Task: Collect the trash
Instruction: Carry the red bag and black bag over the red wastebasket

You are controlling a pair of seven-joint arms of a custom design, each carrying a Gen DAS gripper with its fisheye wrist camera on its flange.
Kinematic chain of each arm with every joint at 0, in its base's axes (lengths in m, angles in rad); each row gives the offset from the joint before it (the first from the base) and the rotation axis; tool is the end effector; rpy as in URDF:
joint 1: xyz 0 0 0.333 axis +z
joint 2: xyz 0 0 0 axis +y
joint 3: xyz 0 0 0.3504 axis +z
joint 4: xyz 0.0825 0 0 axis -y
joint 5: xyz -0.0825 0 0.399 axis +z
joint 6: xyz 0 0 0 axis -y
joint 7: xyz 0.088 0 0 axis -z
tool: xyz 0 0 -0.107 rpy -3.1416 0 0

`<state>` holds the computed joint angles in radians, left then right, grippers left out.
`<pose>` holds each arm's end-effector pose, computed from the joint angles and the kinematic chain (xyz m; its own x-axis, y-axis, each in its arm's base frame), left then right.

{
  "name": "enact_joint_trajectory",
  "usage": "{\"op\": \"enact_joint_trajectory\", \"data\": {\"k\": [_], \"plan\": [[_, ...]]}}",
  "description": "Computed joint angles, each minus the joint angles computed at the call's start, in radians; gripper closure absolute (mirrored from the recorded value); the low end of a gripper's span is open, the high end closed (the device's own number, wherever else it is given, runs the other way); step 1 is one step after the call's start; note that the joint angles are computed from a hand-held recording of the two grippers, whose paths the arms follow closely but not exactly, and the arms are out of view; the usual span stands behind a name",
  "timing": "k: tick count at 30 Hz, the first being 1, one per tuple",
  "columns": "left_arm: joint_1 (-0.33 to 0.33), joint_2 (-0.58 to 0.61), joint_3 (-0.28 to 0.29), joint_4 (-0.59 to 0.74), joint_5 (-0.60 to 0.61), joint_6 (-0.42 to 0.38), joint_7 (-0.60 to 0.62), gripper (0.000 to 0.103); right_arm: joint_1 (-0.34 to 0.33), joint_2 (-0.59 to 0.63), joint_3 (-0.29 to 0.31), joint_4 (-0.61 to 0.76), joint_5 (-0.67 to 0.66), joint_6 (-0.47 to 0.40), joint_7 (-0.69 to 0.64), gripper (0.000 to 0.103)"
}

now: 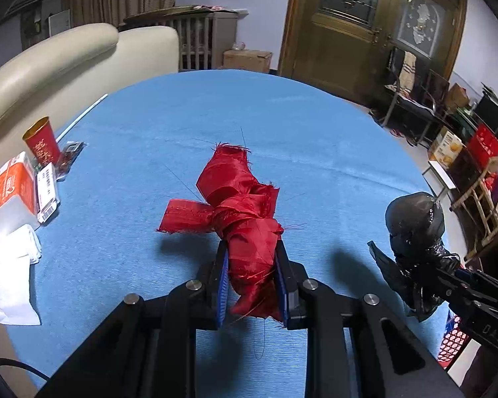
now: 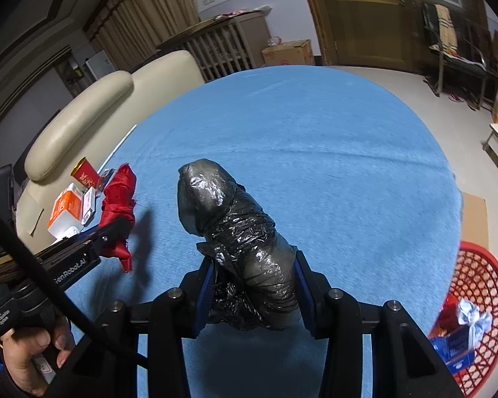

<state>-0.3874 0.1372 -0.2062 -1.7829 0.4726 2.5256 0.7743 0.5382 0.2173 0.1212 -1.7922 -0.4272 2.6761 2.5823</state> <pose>0.5531 -0.3691 0.5728 -0.1153 -0.9906 0.0739 -0.7705 0.0422 -0.6361 0.5390 0.4248 0.5317 0.0515 -0.9572 -0.2850 -0.7939 0.1339 -0.5931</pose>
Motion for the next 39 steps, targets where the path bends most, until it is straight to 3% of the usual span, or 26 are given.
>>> {"op": "enact_joint_trajectory", "data": {"k": [14, 39], "plan": [[-0.038, 0.03, -0.012, 0.051, -0.014, -0.005, 0.05, 0.077, -0.036, -0.132, -0.008, -0.16, -0.107, 0.027, 0.168, 0.056], [-0.132, 0.103, -0.017, 0.154, -0.068, -0.026, 0.179, 0.077, -0.181, -0.395, 0.054, -0.441, -0.224, 0.004, 0.416, 0.056]]}}
